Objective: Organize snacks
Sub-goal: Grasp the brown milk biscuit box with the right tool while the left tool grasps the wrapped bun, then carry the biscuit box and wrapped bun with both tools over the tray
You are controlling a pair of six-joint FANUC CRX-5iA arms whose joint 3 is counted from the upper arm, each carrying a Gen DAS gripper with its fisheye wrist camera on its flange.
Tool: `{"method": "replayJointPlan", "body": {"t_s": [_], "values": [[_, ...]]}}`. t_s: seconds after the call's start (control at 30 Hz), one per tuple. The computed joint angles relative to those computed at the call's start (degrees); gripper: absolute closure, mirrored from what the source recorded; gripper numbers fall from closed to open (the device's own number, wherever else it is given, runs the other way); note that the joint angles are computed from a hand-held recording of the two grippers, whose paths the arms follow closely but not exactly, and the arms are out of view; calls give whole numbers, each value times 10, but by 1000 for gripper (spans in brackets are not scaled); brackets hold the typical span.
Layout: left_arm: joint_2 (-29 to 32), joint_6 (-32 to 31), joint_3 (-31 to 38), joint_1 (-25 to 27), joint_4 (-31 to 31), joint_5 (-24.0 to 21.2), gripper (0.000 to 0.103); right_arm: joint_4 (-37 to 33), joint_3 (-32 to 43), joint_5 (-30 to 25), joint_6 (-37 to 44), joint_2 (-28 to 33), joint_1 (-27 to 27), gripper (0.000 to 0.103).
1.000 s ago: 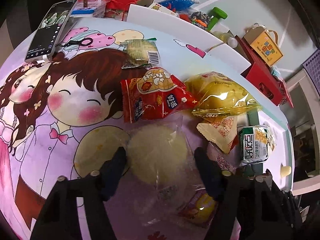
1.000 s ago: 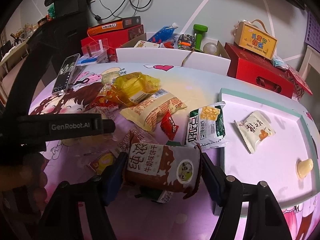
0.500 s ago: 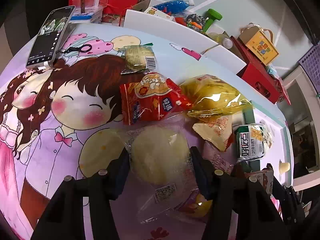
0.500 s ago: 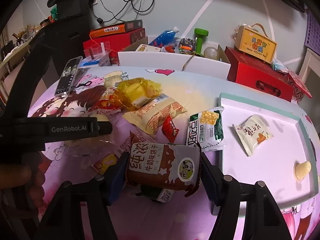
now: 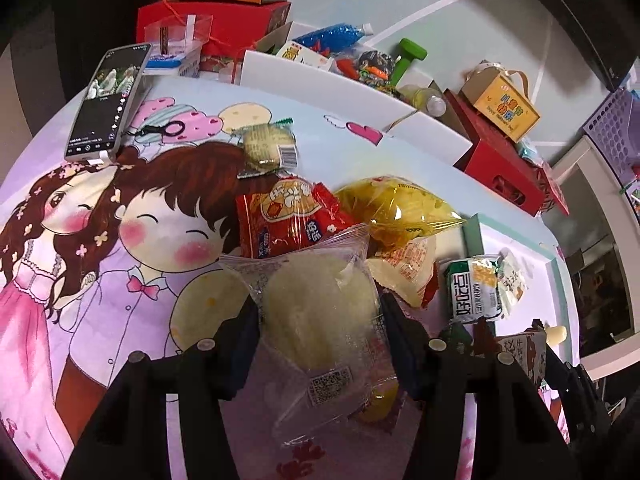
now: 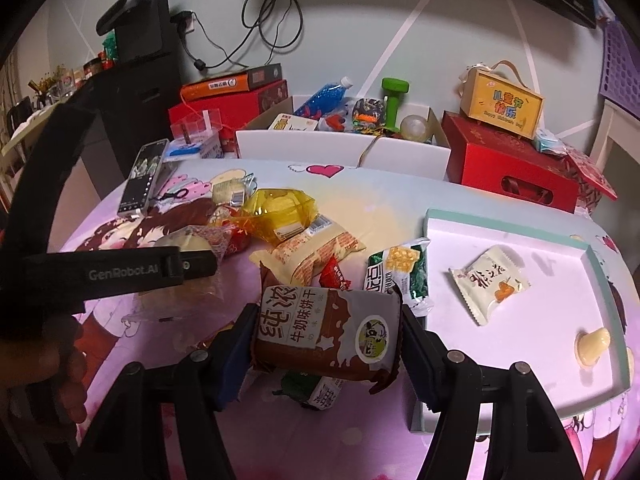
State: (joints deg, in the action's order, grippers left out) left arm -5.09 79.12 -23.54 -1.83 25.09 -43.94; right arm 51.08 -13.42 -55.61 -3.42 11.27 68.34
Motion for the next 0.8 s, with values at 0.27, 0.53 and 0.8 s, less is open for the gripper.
{"method": "replayJointPlan", "body": {"t_s": [0.27,0.53,0.8], "values": [[-27,-7,-15,3,10,14,43,8,-9,0,-15,-12,0,33],[-39,-8,-17,-1,8,23,43,16,-20,-1,-32,-22,-1,33],[-30,-22,0,-38,11,25,43,7,-51,-36,-68,-56,-12,33]]}}
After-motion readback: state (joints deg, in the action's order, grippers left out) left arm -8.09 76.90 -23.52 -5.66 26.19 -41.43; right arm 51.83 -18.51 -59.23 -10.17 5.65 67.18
